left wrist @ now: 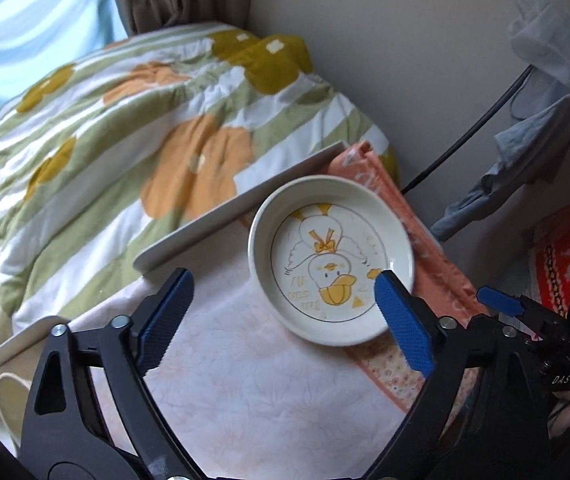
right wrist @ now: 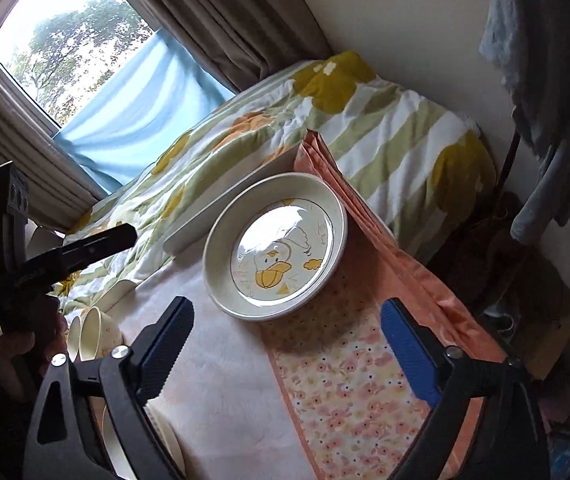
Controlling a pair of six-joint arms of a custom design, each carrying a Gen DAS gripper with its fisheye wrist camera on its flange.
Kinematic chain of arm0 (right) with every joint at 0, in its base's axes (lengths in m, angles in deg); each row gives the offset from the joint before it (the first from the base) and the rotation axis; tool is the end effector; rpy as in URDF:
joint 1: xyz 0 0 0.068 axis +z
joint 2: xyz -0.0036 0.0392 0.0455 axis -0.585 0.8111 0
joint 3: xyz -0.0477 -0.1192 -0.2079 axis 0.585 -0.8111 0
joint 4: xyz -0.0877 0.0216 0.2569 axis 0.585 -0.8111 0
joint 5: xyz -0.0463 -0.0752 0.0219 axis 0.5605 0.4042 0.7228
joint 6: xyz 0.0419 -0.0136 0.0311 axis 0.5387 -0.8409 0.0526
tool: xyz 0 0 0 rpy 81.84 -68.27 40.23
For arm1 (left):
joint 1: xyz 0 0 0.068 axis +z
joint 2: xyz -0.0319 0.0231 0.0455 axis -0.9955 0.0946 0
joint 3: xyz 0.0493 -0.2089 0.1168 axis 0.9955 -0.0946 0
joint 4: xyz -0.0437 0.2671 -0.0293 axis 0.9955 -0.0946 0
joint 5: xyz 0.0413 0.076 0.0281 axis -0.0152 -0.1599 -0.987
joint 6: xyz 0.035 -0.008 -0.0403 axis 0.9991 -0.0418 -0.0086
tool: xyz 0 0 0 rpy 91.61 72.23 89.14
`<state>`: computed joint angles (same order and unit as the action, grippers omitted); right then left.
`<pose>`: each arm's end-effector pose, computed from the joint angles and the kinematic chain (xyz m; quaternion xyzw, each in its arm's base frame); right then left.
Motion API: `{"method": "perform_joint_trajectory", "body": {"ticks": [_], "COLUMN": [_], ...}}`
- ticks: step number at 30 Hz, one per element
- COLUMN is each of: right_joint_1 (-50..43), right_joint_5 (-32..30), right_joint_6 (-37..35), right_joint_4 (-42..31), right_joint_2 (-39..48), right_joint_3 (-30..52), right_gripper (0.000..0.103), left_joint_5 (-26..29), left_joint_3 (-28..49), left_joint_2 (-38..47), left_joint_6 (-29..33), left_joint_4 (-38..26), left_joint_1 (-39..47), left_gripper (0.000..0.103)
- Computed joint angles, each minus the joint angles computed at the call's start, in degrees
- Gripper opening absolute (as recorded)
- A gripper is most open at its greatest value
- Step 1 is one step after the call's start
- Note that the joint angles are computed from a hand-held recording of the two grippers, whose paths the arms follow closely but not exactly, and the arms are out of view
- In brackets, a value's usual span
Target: Organize plates and bowls
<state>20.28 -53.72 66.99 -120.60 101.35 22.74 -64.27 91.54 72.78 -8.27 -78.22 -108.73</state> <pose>0.0856 0.0935 0.2759 0.3273 0.8779 0.1347 0.3224 0.3296 -0.1630 0.2991 0.3860 0.8837 -0.2014 0.1718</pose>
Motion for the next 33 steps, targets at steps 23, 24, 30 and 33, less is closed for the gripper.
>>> {"method": "perform_joint_trajectory", "body": {"ticks": [23, 24, 30, 33], "right_joint_1": [-34.49, -34.87, -36.00, -34.12], "right_joint_5": [-22.36, -22.69, -23.52, -21.80], "right_joint_6": [-23.16, -23.55, -25.38, -24.85], "right_joint_4": [24.31, 24.30, 23.43, 21.60], "right_joint_2": [-1.94, -1.97, -2.15, -2.84], "right_joint_3": [-17.68, -17.66, -16.97, -15.42], "right_gripper": [0.013, 0.013, 0.013, 0.013], "left_joint_5": [-4.23, -4.55, -5.81, -5.76], "left_joint_3": [9.14, 8.81, 4.93, 3.02], "left_joint_2": [19.26, 18.95, 14.77, 11.30], "left_joint_6": [-3.90, -4.07, -3.98, -4.53], "left_joint_4": [3.18, 3.39, 4.68, 4.64], "left_joint_1": [-4.01, -4.13, -4.51, -4.23], "left_gripper": [0.017, 0.017, 0.016, 0.016]}}
